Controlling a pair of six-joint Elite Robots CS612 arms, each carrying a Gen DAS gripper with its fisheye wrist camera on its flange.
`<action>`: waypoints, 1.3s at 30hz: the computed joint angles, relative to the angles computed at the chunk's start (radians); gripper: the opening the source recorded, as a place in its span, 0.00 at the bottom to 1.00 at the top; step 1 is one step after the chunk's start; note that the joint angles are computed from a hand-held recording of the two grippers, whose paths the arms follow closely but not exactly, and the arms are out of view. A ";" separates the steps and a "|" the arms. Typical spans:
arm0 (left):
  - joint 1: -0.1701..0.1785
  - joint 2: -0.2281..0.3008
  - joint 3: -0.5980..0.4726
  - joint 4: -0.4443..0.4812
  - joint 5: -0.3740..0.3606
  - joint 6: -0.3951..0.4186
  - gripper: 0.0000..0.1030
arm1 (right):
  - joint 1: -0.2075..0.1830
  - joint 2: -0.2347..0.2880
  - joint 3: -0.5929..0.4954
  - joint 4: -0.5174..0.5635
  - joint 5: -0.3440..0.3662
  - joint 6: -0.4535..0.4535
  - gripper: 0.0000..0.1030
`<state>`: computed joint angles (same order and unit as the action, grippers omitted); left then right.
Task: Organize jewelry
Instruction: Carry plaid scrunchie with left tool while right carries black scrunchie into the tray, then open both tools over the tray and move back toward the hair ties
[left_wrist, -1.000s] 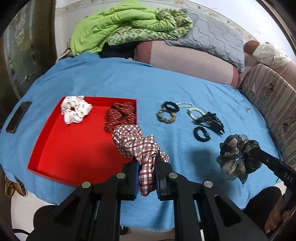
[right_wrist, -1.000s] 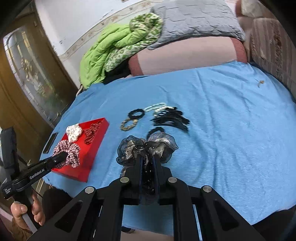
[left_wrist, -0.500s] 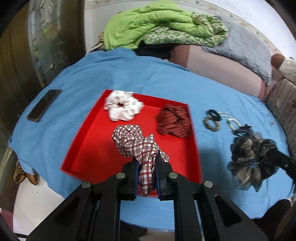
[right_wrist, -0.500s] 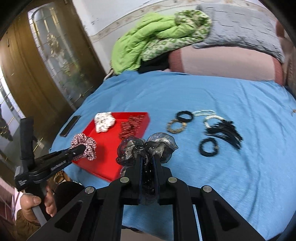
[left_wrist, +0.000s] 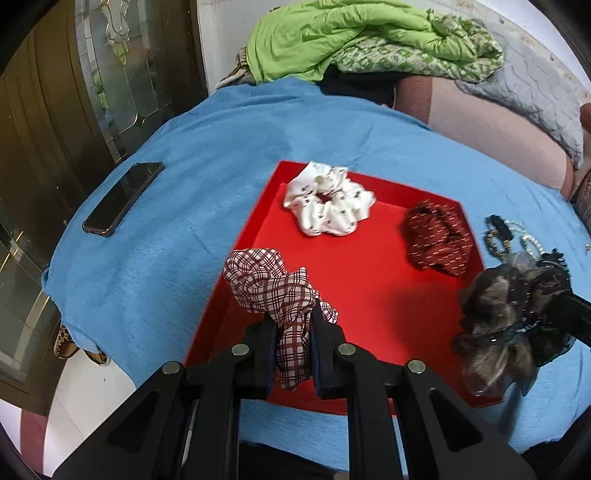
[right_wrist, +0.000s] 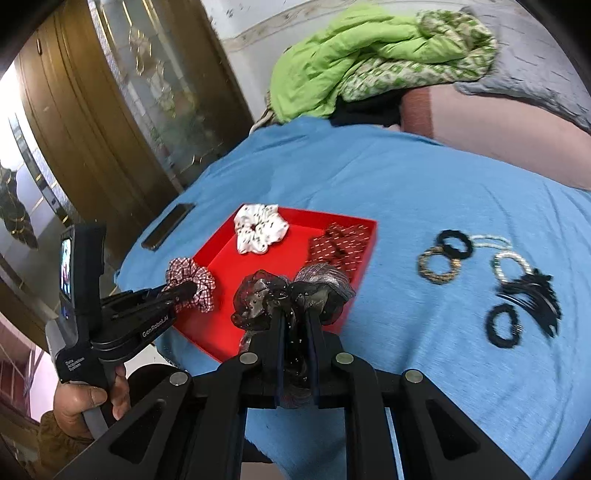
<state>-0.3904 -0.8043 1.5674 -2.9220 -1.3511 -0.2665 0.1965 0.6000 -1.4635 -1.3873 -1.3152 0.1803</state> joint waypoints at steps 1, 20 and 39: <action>0.002 0.005 -0.007 0.010 0.002 0.002 0.14 | 0.003 -0.004 0.018 0.002 0.002 -0.004 0.12; 0.012 0.014 -0.013 0.006 -0.016 0.005 0.36 | 0.020 -0.004 0.068 0.066 -0.006 -0.025 0.15; -0.040 -0.051 0.047 -0.033 0.069 0.028 0.54 | -0.005 0.025 -0.035 0.047 -0.004 0.012 0.51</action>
<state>-0.4302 -0.8558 1.6147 -2.9550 -1.2821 -0.2383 0.1915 0.6246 -1.4981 -1.3405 -1.3188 0.1926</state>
